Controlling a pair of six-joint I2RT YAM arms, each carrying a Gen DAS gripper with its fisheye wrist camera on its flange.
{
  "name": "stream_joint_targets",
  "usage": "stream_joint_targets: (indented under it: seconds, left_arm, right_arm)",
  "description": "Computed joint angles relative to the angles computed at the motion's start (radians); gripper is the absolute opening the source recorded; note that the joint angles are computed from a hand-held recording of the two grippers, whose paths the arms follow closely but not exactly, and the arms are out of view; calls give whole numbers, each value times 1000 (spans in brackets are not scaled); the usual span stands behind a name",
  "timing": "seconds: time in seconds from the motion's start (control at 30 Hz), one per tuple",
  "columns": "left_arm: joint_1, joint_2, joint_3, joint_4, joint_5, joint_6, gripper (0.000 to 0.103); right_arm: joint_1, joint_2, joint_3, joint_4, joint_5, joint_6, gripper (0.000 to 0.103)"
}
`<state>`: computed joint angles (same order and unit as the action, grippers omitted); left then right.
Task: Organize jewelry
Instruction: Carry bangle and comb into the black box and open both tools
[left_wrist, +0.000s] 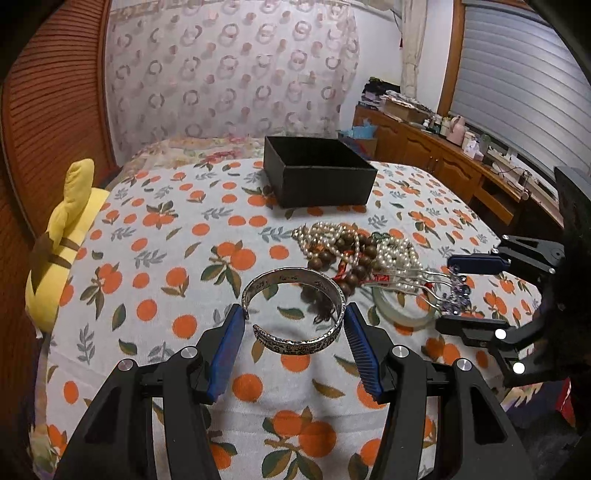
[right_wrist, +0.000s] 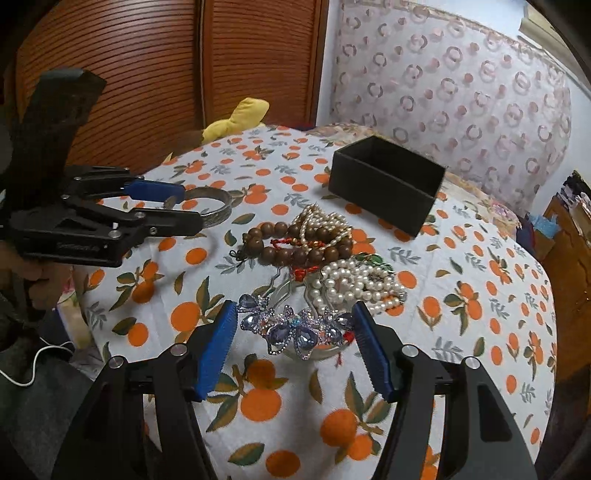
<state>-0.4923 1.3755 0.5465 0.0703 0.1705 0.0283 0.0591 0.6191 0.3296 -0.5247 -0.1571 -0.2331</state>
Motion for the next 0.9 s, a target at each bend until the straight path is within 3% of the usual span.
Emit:
stream_joint_targets:
  seconds: [0.43, 0.9]
  left_arm:
    - [-27, 31, 70, -13, -6, -10, 53]
    - [-34, 152, 246, -38, -5, -4, 53]
  right_arm:
    - [-147, -38, 60, -15, -92, -71, 66]
    - [-280, 169, 150, 138, -198, -137, 66]
